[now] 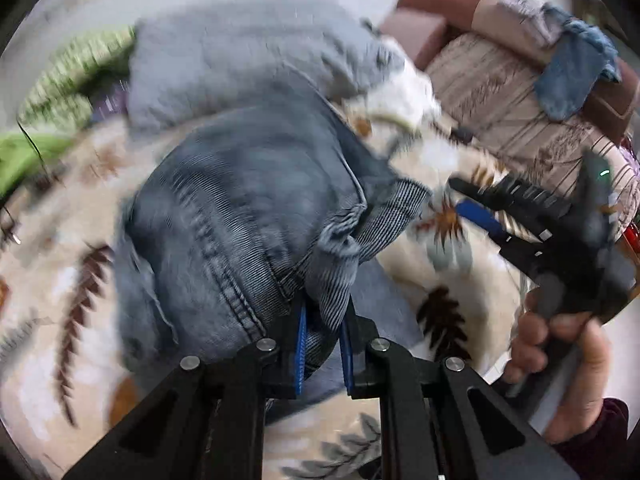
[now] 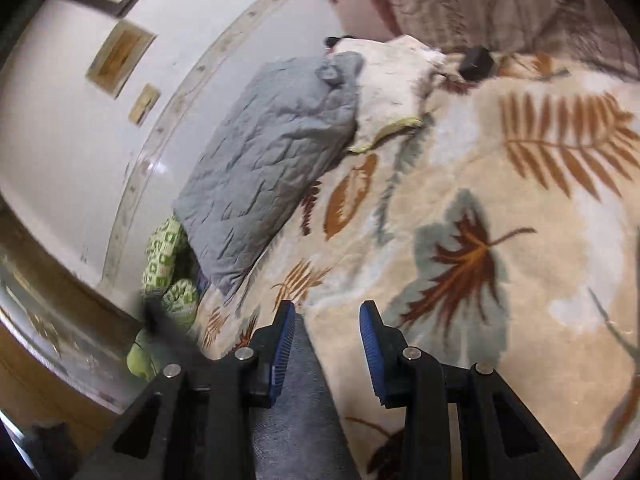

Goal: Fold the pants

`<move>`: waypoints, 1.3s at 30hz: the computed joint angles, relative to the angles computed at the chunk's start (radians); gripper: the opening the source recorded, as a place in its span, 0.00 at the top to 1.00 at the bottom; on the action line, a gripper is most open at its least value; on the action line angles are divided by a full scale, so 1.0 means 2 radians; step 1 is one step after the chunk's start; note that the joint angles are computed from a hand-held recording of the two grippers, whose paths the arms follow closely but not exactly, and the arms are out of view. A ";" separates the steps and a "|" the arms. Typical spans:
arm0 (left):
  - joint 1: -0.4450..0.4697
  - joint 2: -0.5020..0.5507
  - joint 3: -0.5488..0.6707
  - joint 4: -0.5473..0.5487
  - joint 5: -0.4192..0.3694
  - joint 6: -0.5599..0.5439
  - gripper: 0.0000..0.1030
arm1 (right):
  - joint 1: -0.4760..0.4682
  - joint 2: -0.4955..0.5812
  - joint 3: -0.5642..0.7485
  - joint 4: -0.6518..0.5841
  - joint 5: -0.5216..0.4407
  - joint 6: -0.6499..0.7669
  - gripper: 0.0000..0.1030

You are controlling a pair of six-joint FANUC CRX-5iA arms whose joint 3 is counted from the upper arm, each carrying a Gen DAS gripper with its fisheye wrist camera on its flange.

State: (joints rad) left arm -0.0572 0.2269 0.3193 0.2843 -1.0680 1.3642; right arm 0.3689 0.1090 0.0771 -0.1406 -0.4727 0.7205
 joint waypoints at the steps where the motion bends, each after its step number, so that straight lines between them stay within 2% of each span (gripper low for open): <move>1: 0.004 0.006 -0.001 0.013 -0.008 0.007 0.86 | -0.005 -0.001 0.004 -0.019 -0.006 0.010 0.65; 4: 0.015 -0.001 -0.016 0.042 -0.002 -0.004 0.84 | -0.018 0.004 0.020 -0.061 -0.032 0.038 0.64; 6: 0.024 -0.020 -0.038 0.076 0.012 -0.038 0.79 | -0.023 0.009 0.032 -0.087 -0.044 0.063 0.63; 7: 0.031 -0.027 -0.050 0.105 0.016 -0.060 0.73 | -0.024 0.009 0.034 -0.095 -0.047 0.072 0.62; 8: 0.036 -0.032 -0.057 0.123 0.016 -0.074 0.64 | -0.021 0.011 0.036 -0.092 -0.048 0.075 0.60; 9: 0.039 -0.036 -0.062 0.138 0.017 -0.087 0.61 | -0.018 0.010 0.035 -0.086 -0.046 0.073 0.51; 10: 0.041 -0.042 -0.068 0.153 0.022 -0.102 0.59 | -0.012 0.010 0.034 -0.076 -0.043 0.069 0.47; 11: 0.042 -0.048 -0.072 0.155 0.028 -0.109 0.59 | -0.006 0.005 0.027 -0.062 -0.037 0.062 0.47; 13: 0.047 -0.060 -0.074 0.136 0.048 -0.109 0.59 | 0.006 0.002 0.020 -0.032 -0.027 0.055 0.47; 15: 0.050 -0.050 -0.040 0.076 0.038 -0.056 0.59 | 0.016 0.001 0.021 -0.020 -0.023 0.071 0.47; 17: 0.061 -0.038 -0.017 0.043 0.020 -0.013 0.59 | 0.021 0.005 0.034 -0.036 -0.027 0.112 0.47; 19: 0.070 -0.026 -0.001 0.020 0.012 0.017 0.59 | 0.021 0.016 0.061 -0.073 -0.043 0.161 0.47; 21: 0.071 -0.014 0.020 -0.018 0.003 0.044 0.59 | 0.016 0.038 0.107 -0.123 -0.077 0.223 0.47; 23: 0.075 -0.001 0.032 -0.029 0.007 0.055 0.59 | 0.015 0.065 0.159 -0.152 -0.120 0.270 0.47; 27: 0.072 0.044 0.087 -0.048 -0.009 0.080 0.59 | 0.008 0.116 0.241 -0.210 -0.175 0.317 0.47; 30: 0.069 0.076 0.124 -0.056 -0.027 0.088 0.59 | -0.022 0.153 0.294 -0.314 -0.218 0.350 0.47; 32: 0.064 0.105 0.156 -0.058 -0.054 0.087 0.59 | -0.036 0.175 0.317 -0.360 -0.238 0.353 0.47; 35: 0.047 0.138 0.194 -0.093 -0.088 0.098 0.58 | -0.039 0.204 0.340 -0.352 -0.254 0.300 0.48; 37: 0.039 0.143 0.189 -0.108 -0.079 0.101 0.58 | -0.039 0.224 0.348 -0.322 -0.271 0.235 0.65; 39: 0.032 0.146 0.192 -0.126 -0.077 0.101 0.57 | -0.043 0.236 0.352 -0.323 -0.283 0.214 0.78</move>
State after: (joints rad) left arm 0.0065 0.5192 0.7037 0.0320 -1.2215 1.5666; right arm 0.2825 0.5804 0.7805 -0.7870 -1.0396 1.1492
